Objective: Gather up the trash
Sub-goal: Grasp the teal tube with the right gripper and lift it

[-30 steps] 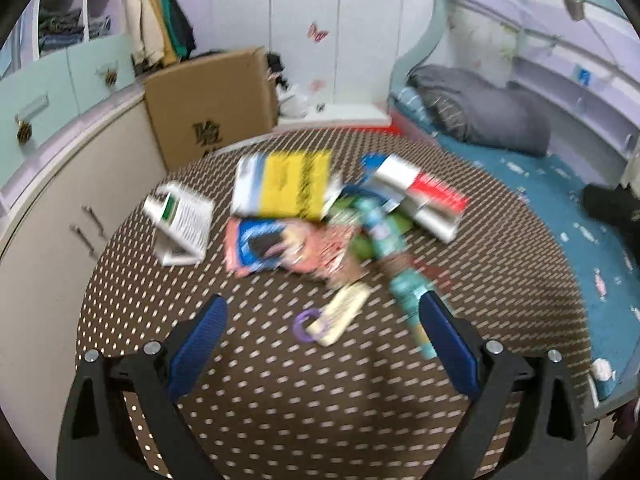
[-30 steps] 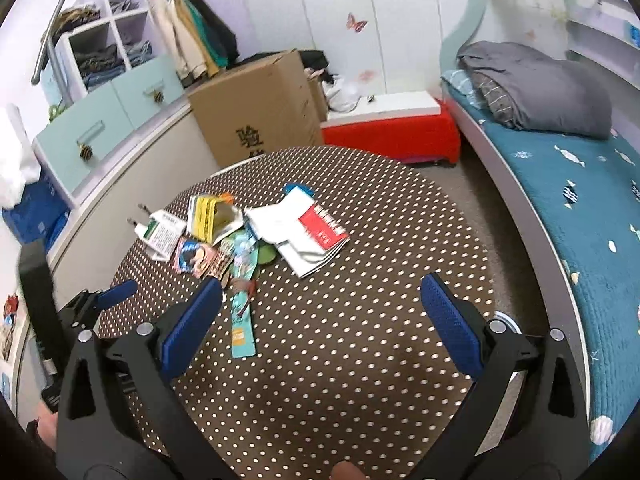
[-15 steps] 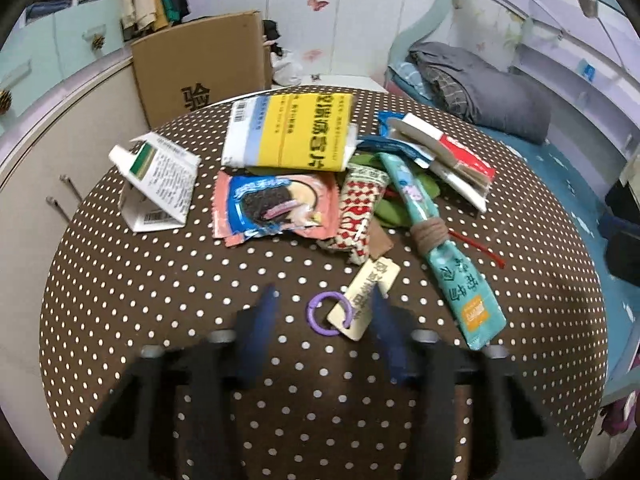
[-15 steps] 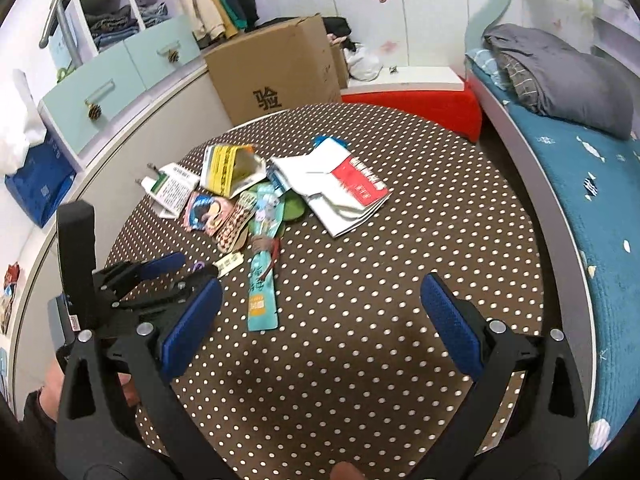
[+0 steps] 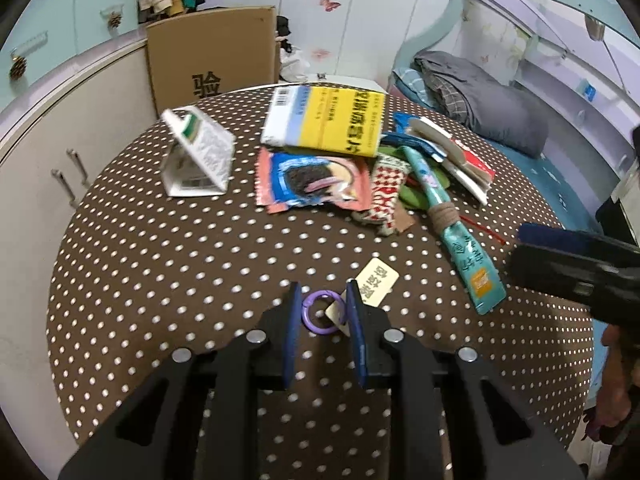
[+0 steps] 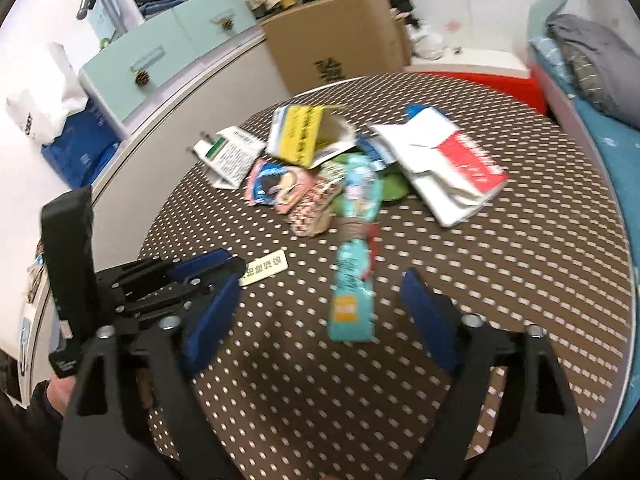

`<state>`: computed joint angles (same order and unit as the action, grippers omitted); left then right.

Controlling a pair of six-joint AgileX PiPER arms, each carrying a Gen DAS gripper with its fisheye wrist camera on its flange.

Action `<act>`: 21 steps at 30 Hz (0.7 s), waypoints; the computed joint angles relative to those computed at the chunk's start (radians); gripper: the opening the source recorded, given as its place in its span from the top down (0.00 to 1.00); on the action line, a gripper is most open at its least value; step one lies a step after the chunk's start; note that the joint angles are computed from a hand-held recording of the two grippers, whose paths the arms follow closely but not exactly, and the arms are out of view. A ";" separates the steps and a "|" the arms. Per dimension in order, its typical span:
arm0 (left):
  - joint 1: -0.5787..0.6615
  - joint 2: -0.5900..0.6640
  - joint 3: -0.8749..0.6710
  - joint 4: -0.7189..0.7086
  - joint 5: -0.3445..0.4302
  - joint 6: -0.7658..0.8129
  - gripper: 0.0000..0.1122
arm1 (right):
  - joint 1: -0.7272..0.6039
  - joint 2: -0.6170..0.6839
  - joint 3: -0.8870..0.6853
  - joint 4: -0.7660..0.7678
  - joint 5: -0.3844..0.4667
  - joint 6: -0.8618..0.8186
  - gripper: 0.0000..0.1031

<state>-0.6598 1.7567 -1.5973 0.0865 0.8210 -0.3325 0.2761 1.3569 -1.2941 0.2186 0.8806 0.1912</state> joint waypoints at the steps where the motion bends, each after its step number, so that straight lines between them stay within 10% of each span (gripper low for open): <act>1: 0.000 -0.007 0.008 0.007 -0.001 -0.008 0.81 | 0.006 0.017 -0.010 0.000 -0.001 -0.003 0.37; 21: 0.014 -0.050 0.068 0.001 -0.023 -0.020 0.80 | 0.060 0.180 -0.116 -0.185 -0.020 0.136 0.62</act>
